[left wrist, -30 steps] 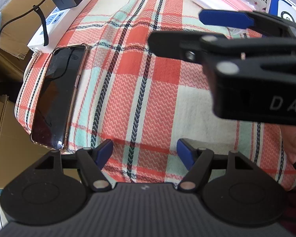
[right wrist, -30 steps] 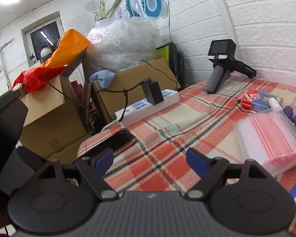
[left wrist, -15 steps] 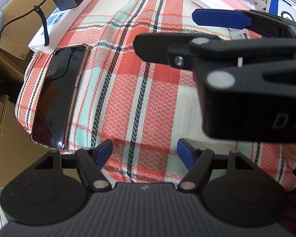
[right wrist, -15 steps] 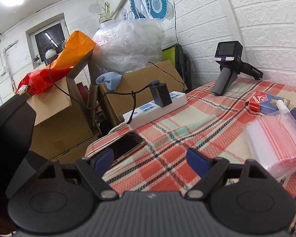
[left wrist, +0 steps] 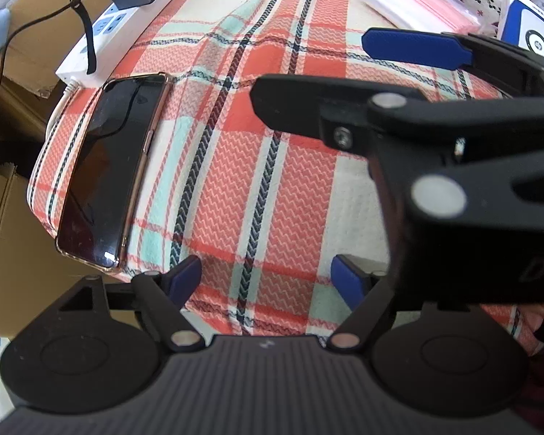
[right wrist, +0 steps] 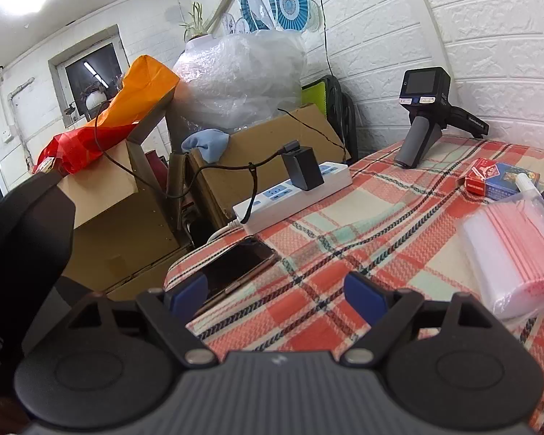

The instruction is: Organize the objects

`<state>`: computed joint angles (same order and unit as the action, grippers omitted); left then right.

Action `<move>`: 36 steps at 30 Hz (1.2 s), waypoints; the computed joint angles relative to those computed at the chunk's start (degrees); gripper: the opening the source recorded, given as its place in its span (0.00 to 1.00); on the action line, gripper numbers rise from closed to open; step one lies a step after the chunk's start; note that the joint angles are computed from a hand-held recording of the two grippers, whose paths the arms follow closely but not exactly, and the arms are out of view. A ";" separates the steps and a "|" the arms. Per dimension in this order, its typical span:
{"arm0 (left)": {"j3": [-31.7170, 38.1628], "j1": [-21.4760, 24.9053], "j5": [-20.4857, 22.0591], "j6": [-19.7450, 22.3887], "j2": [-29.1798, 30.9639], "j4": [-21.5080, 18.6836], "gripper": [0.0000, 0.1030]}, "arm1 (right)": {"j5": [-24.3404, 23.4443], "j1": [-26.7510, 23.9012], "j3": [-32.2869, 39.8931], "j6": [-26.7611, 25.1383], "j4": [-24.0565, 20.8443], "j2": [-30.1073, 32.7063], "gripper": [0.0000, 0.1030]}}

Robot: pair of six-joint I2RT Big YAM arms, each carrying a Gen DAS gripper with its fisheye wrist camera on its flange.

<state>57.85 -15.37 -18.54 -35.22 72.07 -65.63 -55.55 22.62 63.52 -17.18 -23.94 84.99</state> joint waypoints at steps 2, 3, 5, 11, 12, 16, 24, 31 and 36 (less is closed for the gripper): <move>-0.02 0.23 0.04 0.18 0.05 0.16 0.79 | 0.02 0.10 0.06 -0.08 -0.14 0.08 0.83; -0.04 0.35 0.09 0.25 0.07 0.25 0.79 | 0.01 0.14 0.14 -0.10 -0.28 0.16 0.83; -0.02 0.61 0.32 0.34 0.10 0.34 0.80 | -0.01 0.18 0.31 -0.12 -0.63 0.38 0.83; 0.17 1.58 0.93 0.82 0.45 0.70 0.82 | -0.09 0.26 0.69 -0.25 -1.39 0.82 0.83; 0.24 1.70 0.98 0.94 0.55 0.75 0.82 | -0.10 0.25 0.73 -0.24 -1.48 0.88 0.83; 0.33 1.95 1.16 1.04 0.74 0.89 0.82 | -0.05 0.25 0.82 0.01 -1.60 1.07 0.84; 0.35 2.58 1.46 1.61 0.85 1.14 0.82 | -0.19 0.20 1.04 -0.11 -2.05 1.34 0.84; 1.14 3.18 1.49 2.47 1.87 1.02 0.82 | -0.39 0.19 1.13 0.05 -2.06 1.51 0.84; 2.21 3.27 1.02 3.94 3.03 0.53 0.82 | -1.13 0.86 2.61 -0.49 -2.15 2.58 0.84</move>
<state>60.06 -12.11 -17.52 -31.28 75.10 -65.10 -56.68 23.49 66.13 -17.67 -26.08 87.57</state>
